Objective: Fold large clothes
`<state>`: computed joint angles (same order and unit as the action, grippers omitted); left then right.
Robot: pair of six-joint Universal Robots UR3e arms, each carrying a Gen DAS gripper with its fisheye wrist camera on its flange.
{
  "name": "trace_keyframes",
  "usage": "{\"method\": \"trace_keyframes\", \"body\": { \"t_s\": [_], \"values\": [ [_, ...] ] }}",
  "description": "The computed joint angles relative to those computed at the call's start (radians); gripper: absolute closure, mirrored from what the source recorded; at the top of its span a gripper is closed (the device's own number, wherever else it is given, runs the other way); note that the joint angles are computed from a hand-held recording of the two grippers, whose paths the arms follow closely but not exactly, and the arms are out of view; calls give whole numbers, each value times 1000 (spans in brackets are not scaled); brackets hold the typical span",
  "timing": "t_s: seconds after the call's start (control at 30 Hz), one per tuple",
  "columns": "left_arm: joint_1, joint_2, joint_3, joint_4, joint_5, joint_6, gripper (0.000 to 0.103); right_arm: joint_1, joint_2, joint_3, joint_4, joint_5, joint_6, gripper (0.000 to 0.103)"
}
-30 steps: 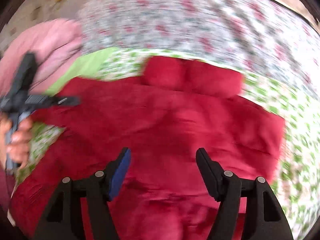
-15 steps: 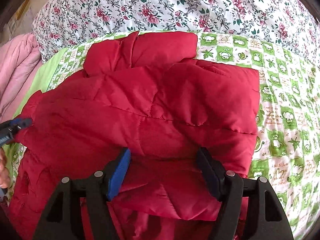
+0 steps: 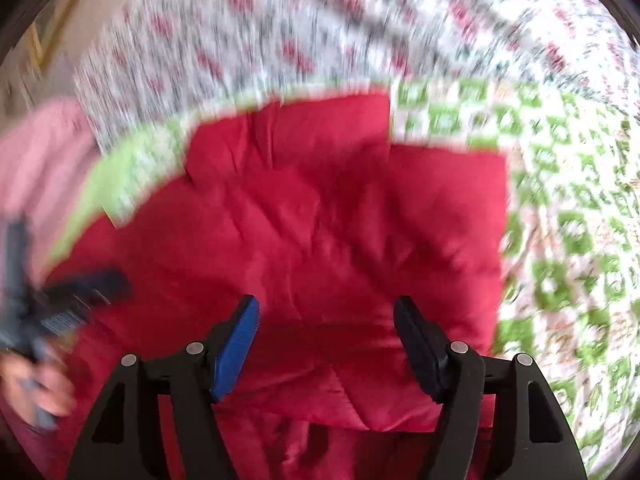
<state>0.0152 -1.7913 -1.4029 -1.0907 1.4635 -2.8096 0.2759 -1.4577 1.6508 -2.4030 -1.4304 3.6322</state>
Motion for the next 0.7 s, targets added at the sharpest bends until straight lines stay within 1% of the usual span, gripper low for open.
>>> {"method": "trace_keyframes", "body": {
  "t_s": [0.07,0.1,0.13,0.17,0.2,0.23,0.27,0.3,0.33,0.37,0.4,0.47,0.5,0.57,0.6,0.63,0.7],
  "values": [
    [4,10,-17,6,-3,-2,63,5,-1,-38,14,-83,-19,31],
    [7,12,-21,6,-6,-3,63,-4,13,-61,27,-95,-33,31],
    [11,13,-16,-4,-13,-2,63,-29,32,-71,28,-68,-43,33],
    [14,7,-15,-2,-15,0,62,-55,49,-69,17,-27,-54,37],
    [13,-1,-18,4,-17,1,62,-66,73,-79,24,-20,-64,50],
    [16,-1,-17,2,-24,6,62,-54,111,-114,56,-63,-66,57],
    [19,4,-27,6,-28,9,62,-52,154,-133,79,-109,-70,72],
    [24,12,-42,10,-36,16,62,-64,171,-121,74,-101,-71,82],
    [27,11,-41,9,-47,20,62,-87,180,-88,52,-69,-67,86],
    [26,6,-39,10,-50,21,62,-103,180,-42,6,-52,-53,93],
    [23,1,-37,13,-46,19,62,-113,172,-7,-33,-47,-40,97],
    [19,-1,-38,18,-38,16,62,-127,155,6,-30,-25,-27,97],
    [19,-2,-37,18,-38,16,62,-129,139,-1,-2,-21,-24,96],
    [24,-3,-33,13,-44,18,62,-120,83,-3,46,-25,-12,88],
    [25,-5,-30,11,-46,16,62,-105,51,-7,64,-34,-5,83],
    [26,-6,-27,11,-47,13,62,-87,13,-1,65,-33,2,79],
    [22,-10,-25,14,-40,7,62,-52,-19,0,47,-21,6,61]
  ]
}}
